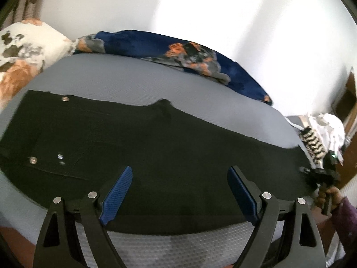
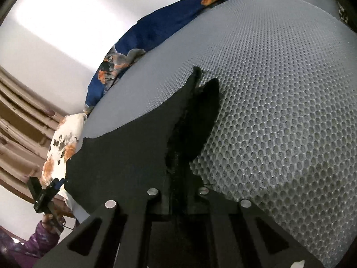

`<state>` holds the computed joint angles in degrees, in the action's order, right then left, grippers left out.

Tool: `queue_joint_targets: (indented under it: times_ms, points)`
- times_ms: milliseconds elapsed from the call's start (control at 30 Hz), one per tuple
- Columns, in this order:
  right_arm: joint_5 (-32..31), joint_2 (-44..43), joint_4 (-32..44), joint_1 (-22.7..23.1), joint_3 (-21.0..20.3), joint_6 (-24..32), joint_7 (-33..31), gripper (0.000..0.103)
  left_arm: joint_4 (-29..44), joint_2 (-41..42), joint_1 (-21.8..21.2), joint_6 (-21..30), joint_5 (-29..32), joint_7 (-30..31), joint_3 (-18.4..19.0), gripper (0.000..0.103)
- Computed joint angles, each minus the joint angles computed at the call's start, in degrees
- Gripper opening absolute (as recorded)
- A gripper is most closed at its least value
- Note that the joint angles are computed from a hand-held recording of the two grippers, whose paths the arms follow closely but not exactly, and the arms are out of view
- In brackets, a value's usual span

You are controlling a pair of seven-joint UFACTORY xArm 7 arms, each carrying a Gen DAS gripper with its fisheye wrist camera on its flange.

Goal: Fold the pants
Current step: 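Fold the leg end with the right gripper toward the left gripper at the waistband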

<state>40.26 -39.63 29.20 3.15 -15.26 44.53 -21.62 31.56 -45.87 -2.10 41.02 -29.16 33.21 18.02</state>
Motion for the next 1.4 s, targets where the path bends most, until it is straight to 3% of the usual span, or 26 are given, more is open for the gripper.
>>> queue_joint_targets:
  times_ms: [200, 300, 433, 567, 667, 800, 967, 1133, 1400]
  points:
    - [-1.5, -7.3, -2.4, -1.6, 0.0, 1.2, 2.0, 0.005, 1.7, 2.8, 5.2, -2.2, 5.5, -5.4, -3.3, 0.087]
    - [-5.1, -8.1, -0.5, -1.8, 2.7, 2.2, 5.0, 0.005, 1.1, 3.0, 6.7, -4.7, 8.0, -6.4, -4.3, 0.087]
    - [-6.6, -7.5, 3.5, 0.9, 4.9, 3.3, 9.1, 0.005, 1.1, 3.2, 6.2, -5.6, 9.5, -6.0, -3.3, 0.087]
    - [-5.4, -6.2, 8.4, 7.0, 7.4, 2.5, 10.6, 0.006, 1.6, 3.4, 5.3, -5.3, 9.3, -5.0, -1.8, 0.087]
    - [-5.0, -2.2, 12.5, 11.0, 10.5, 1.0, 12.4, 0.006, 2.0, 3.4, 4.7, -5.3, 9.4, -3.1, -1.1, 0.087]
    - [2.9, 4.9, 15.7, 18.8, 11.6, -4.7, 12.0, 0.006, 2.6, 3.2, 4.6, -5.8, 9.7, -0.8, -0.5, 0.087]
    - [15.7, 15.9, 21.2, 26.6, 13.9, -12.2, 8.4, 0.006, 5.8, 4.1, 5.6, -2.6, 8.2, -0.7, 2.0, 0.087]
    - [24.1, 27.7, 29.7, 27.6, 18.5, -15.2, 6.5, 0.006, 7.6, 3.5, 8.0, -0.1, 7.7, 0.6, 3.7, 0.087]
    - [12.4, 38.3, 36.1, 24.3, 26.5, -14.8, 17.6, 0.007, 6.2, 2.4, 9.8, 0.8, 6.4, 2.1, 5.1, 0.089]
